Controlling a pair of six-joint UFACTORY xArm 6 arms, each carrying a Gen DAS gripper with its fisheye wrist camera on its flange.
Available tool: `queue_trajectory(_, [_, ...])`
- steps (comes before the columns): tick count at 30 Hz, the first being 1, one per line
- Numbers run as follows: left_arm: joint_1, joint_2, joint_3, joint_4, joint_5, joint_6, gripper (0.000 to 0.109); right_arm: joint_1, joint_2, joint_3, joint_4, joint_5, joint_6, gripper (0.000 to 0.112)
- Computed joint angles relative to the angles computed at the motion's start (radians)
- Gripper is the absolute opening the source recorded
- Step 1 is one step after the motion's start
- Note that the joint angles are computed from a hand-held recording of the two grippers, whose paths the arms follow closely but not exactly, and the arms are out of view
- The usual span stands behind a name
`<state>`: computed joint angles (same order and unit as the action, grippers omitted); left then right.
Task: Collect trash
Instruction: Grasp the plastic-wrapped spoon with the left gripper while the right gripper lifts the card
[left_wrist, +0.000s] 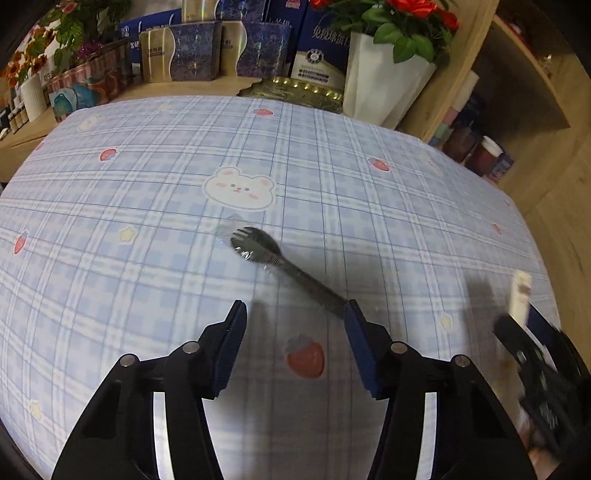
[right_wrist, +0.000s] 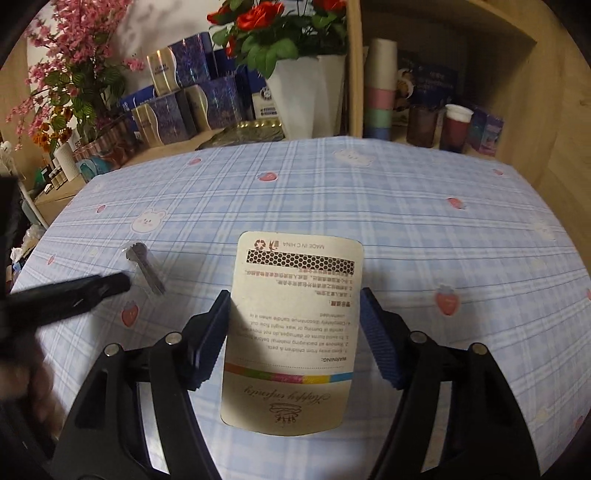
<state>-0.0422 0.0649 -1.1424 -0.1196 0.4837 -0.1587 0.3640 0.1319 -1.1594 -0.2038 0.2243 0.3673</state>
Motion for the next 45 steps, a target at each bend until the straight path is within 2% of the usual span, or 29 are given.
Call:
queue_trajectory(6, [-0.024,0.116,-0.145,0.176,0.088,-0.165,0.053,-0.029,-0.081,0.108,0.072,-0.046,-0.05,0.069])
queue_trajectory(10, [-0.038,0.139,-0.16,0.303,0.077,-0.251,0.052,-0.043,-0.133,0.175,0.139,-0.079,-0.066,0.069])
queue_trajectory(12, [-0.046,0.134,-0.147,0.406,0.068,-0.307,0.042,-0.043,-0.16,0.212,0.165,-0.106,-0.071,0.069])
queue_trajectory(13, [-0.044,0.126,-0.131,0.406,0.047,-0.304,0.038,-0.038,-0.176,0.231,0.178,-0.115,-0.075,0.069])
queue_trajectory(14, [-0.042,0.122,-0.125,0.403,0.042,-0.297,0.028,-0.033,-0.188,0.245,0.192,-0.12,-0.082,0.069])
queue_trajectory(15, [-0.039,0.116,-0.118,0.386,0.04,-0.275,0.018,-0.027,-0.196,0.255,0.212,-0.124,-0.094,0.069])
queue_trajectory(18, [-0.025,0.074,-0.065,0.282,0.021,-0.174,0.011,-0.003,-0.225,0.285,0.311,-0.132,-0.143,0.069])
queue_trajectory(21, [-0.002,0.008,0.019,0.171,-0.01,-0.073,0.01,0.021,-0.252,0.316,0.383,-0.145,-0.162,0.069])
queue_trajectory(25, [0.03,-0.101,0.13,0.037,-0.038,0.055,0.01,0.05,-0.28,0.349,0.398,-0.15,-0.149,0.069])
queue_trajectory(30, [0.059,-0.258,0.247,-0.123,-0.026,0.209,0.01,0.076,-0.311,0.376,0.32,-0.139,-0.075,0.069])
queue_trajectory(36, [0.084,-0.45,0.368,-0.264,0.038,0.345,0.01,0.102,-0.372,0.418,0.203,-0.123,0.037,0.069])
queue_trajectory(45, [0.087,-0.718,0.534,-0.294,0.116,0.41,0.01,0.144,-0.486,0.494,0.019,-0.082,0.212,0.069])
